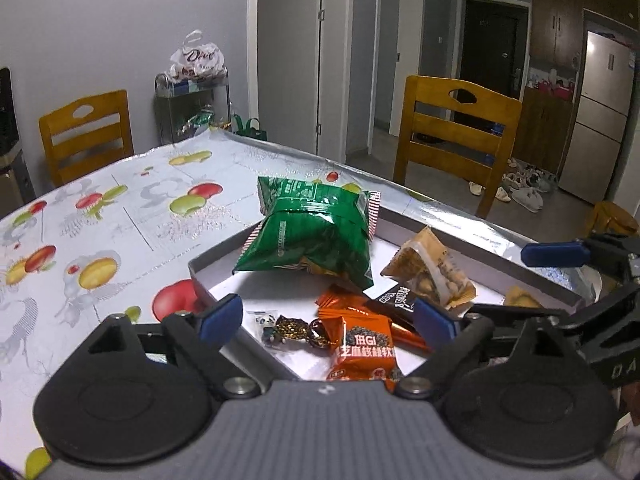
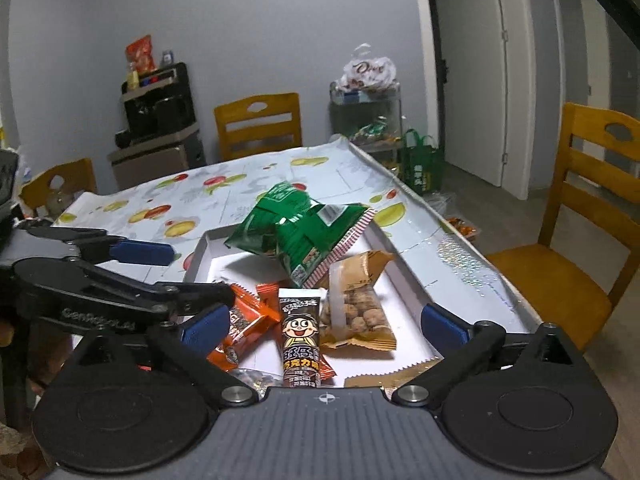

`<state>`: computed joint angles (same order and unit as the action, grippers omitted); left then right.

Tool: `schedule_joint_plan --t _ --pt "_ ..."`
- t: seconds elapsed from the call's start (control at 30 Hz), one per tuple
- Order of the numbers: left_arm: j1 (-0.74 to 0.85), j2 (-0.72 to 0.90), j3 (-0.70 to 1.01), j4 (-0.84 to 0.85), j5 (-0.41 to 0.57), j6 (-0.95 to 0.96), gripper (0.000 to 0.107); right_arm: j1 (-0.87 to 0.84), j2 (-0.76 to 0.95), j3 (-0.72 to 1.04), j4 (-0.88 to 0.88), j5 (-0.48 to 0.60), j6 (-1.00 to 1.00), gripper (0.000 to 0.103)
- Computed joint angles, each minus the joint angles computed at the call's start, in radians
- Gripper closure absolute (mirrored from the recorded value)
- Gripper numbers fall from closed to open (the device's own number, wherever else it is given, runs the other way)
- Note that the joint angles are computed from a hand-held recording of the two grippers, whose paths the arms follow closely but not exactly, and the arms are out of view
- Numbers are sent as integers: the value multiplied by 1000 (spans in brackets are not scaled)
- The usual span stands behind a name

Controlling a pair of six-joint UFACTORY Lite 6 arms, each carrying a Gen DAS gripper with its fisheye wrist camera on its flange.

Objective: Organize snacks

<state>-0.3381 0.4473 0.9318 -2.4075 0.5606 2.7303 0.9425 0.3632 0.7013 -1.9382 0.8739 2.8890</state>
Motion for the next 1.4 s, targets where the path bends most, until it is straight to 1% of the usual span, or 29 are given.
schedule_joint_plan --t 0.2,0.4,0.5,0.63,0.73,0.83,0.97,1.07,1.27,1.4 --pt "72 -78 -100 92 71 -4 12 81 6 45 192 29 -102 0" --pt "209 -121 -188 259 156 0 10 228 52 121 410 115 -160 0" --pt "278 -113 -210 330 168 18 10 299 110 194 514 158 -182 0" --pt "348 -79 -239 352 214 92 10 377 189 288 610 181 -174 0" --pt "372 -49 -258 325 244 158 10 400 253 374 679 157 -220 0" --pt "387 -32 -265 333 263 177 10 423 308 440 729 170 -247 0" --pt "392 -16 -266 342 271 174 9 405 351 494 771 123 -265 0" --pt "401 -9 -267 343 279 173 8 401 379 528 790 109 -275 0" --pt "396 -11 -274 314 269 187 8 389 420 587 824 111 -327 0" --pt "390 -12 -275 302 260 192 7 381 424 589 829 101 -328 0"
